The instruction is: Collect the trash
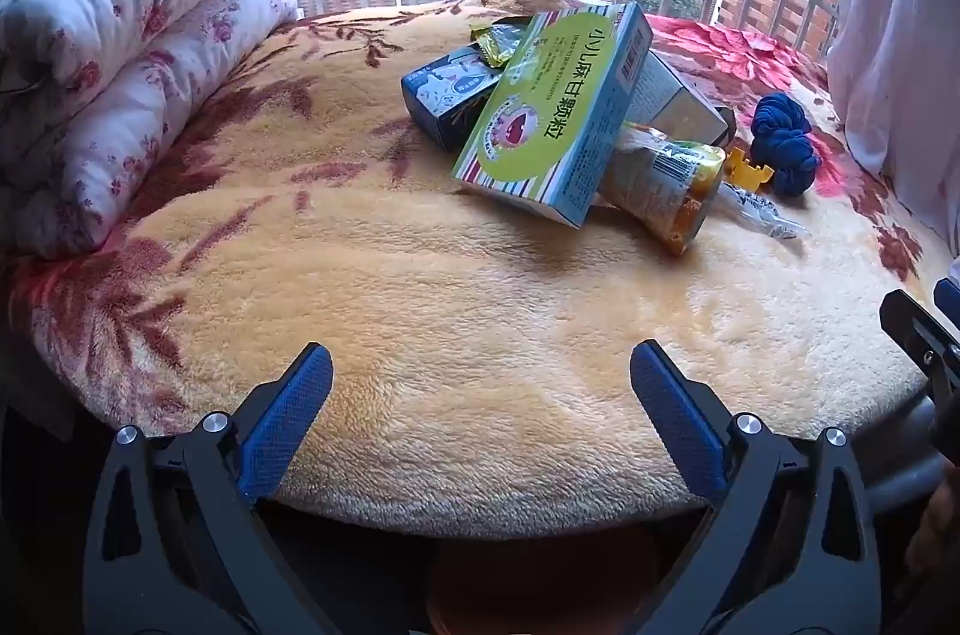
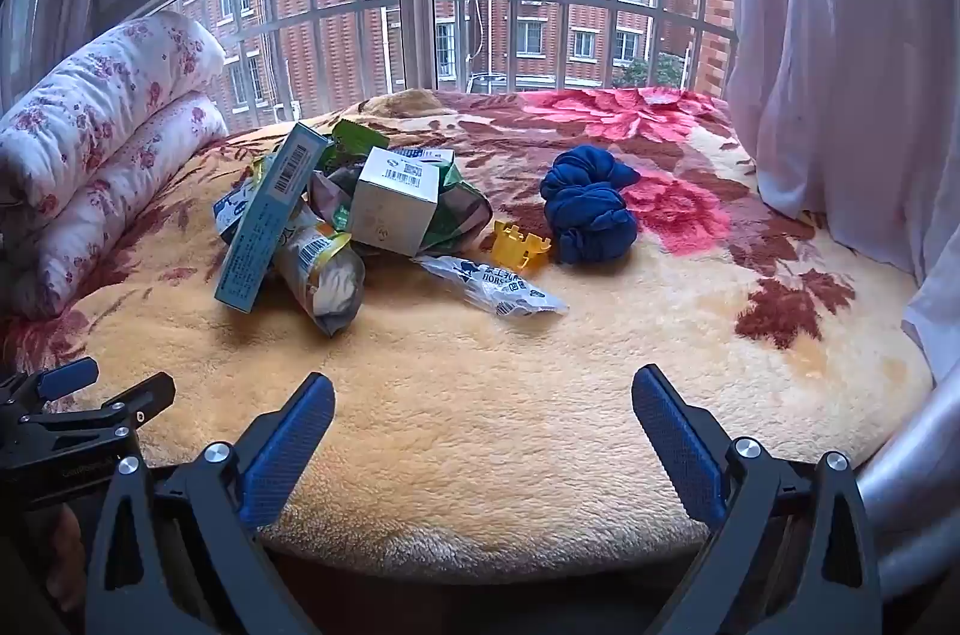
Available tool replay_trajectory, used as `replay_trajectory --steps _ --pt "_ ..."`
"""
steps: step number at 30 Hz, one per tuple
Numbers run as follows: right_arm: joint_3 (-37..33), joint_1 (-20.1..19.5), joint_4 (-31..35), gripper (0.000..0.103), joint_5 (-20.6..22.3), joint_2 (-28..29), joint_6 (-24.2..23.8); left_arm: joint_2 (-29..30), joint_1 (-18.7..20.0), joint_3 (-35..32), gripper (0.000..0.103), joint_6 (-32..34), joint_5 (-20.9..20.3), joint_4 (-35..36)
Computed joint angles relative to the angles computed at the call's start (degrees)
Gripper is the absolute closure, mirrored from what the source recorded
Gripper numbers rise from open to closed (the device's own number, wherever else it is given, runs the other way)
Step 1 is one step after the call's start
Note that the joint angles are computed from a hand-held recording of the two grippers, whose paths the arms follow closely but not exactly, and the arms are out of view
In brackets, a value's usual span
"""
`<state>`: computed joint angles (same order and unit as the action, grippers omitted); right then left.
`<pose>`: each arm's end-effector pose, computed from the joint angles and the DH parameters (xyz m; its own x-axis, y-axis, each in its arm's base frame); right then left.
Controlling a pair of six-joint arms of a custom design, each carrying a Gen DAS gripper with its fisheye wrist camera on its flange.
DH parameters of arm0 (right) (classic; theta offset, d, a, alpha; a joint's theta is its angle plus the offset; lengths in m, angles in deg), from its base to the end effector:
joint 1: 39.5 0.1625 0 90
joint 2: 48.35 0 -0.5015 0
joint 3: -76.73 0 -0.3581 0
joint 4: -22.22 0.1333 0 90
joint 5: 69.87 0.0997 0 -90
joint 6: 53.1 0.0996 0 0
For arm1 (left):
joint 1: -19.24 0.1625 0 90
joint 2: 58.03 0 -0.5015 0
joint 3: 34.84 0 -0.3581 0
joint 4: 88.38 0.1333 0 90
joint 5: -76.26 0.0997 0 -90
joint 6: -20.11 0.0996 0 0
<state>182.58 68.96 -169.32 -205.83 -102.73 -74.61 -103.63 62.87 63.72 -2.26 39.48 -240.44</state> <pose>0.2587 -0.5802 0.3220 -0.7013 0.0584 0.7104 -0.4949 0.6774 -0.5442 -0.3412 -0.6196 0.1919 -0.7388 0.0606 -0.6712 0.4688 0.7617 -0.4472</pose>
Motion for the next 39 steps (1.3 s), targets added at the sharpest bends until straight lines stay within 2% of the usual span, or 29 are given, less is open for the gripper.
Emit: replay_trajectory --steps 3,16,39 --pt "0.0 0.0 -0.3 0.005 -0.3 0.1 -0.3 0.5 0.0 -1.0 0.006 0.4 -0.5 1.7" --pt "-1.1 -0.2 -0.1 0.005 -1.2 0.3 0.8 1.5 -0.6 -1.1 0.006 4.7 -0.4 -1.8" --pt "-0.4 -0.8 -0.2 0.005 -0.6 -0.3 0.7 1.2 -0.2 -1.7 0.006 2.3 -0.2 0.1"
